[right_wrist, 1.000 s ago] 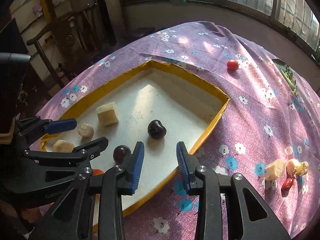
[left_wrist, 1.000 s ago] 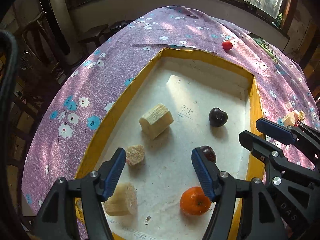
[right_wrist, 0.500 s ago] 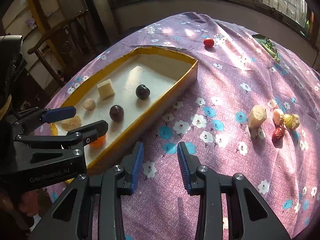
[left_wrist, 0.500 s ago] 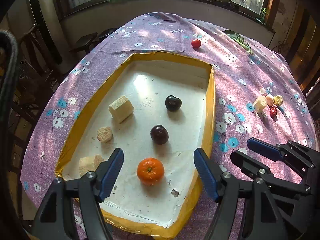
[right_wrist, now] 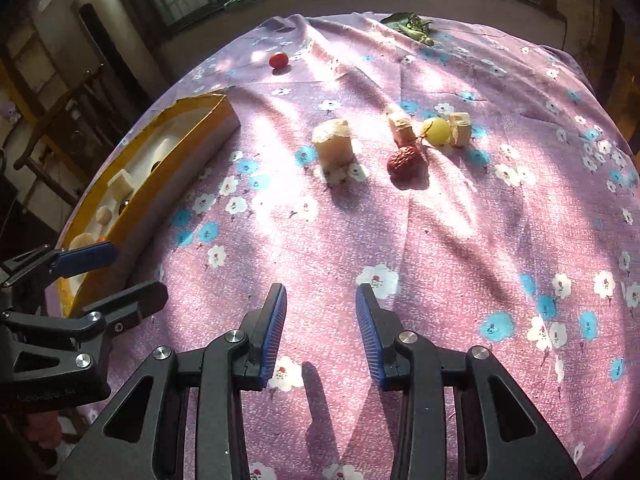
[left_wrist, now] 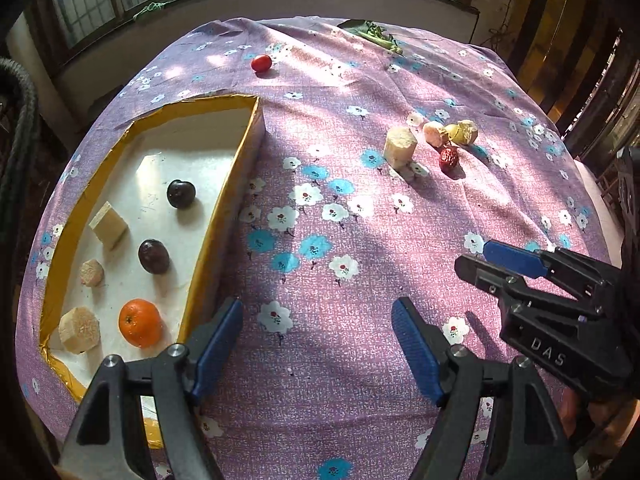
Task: Organize fruits
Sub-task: 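Move both open grippers back toward the remaining foods, then grasp the red date with the right gripper while the left grasps the tan bread piece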
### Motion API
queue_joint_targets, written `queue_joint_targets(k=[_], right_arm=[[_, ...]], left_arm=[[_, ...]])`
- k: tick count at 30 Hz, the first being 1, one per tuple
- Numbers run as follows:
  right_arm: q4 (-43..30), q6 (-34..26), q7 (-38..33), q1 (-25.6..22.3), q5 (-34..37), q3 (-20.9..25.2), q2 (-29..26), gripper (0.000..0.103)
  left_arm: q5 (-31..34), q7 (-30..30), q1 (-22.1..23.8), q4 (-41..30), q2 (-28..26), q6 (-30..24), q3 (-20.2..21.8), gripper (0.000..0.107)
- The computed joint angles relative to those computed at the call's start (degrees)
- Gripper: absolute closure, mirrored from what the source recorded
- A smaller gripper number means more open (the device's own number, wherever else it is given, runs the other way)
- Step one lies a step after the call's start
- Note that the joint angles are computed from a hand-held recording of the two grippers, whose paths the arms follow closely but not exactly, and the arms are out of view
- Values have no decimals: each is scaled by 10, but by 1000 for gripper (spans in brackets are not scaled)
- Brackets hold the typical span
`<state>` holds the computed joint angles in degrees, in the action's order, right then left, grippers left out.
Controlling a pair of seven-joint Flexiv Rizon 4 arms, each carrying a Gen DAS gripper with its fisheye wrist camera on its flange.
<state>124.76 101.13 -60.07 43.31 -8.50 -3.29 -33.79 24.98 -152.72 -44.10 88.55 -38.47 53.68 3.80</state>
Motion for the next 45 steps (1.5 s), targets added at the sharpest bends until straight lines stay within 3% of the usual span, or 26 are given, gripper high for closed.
queue_joint_targets(k=[5, 9, 11, 15, 19, 21, 22, 26, 28, 37, 42, 44, 45], right_arm=[[-33, 24, -6, -31, 9, -14, -19, 67], [-80, 18, -30, -70, -10, 14, -49, 67], [-96, 20, -38, -48, -14, -14, -66, 67], [-128, 7, -67, -43, -31, -22, -93, 67], [-141, 24, -92, -64, -41, -7, -110, 66], [-140, 34, -103, -55, -35, -18, -113, 75], [-139, 37, -109, -55, -34, -17, -114, 75], [-126, 42, -120, -55, -15, -16, -104, 75], [-117, 39, -118, -89, -17, 20, -92, 75], [-65, 50, -96, -156, -9, 84, -61, 75], [-58, 58, -85, -166, -9, 88, -61, 75], [-54, 62, -83, -158, -5, 79, -58, 75], [-53, 63, -83, -157, -6, 78, -58, 75]], left_arm=[[-16, 11, 3, -13, -13, -9, -10, 28], [-27, 11, -1, -13, -17, -17, -11, 28], [-30, 7, -2, -12, -17, -22, -9, 28], [-33, -5, -2, -8, -16, -28, -7, 28], [-36, -11, 3, -12, -20, -30, -8, 28], [-41, -6, 8, -20, -26, -34, -10, 28], [-42, -3, 10, -25, -29, -36, -11, 28], [-43, 6, 14, -65, -50, -43, -5, 28], [-41, 15, 15, -94, -65, -47, -1, 28], [-56, 61, 26, -242, -162, -50, 14, 28], [-82, 74, 36, -296, -206, -50, 15, 28], [-84, 70, 31, -309, -216, -52, 25, 33], [-81, 72, 28, -311, -218, -49, 29, 41]])
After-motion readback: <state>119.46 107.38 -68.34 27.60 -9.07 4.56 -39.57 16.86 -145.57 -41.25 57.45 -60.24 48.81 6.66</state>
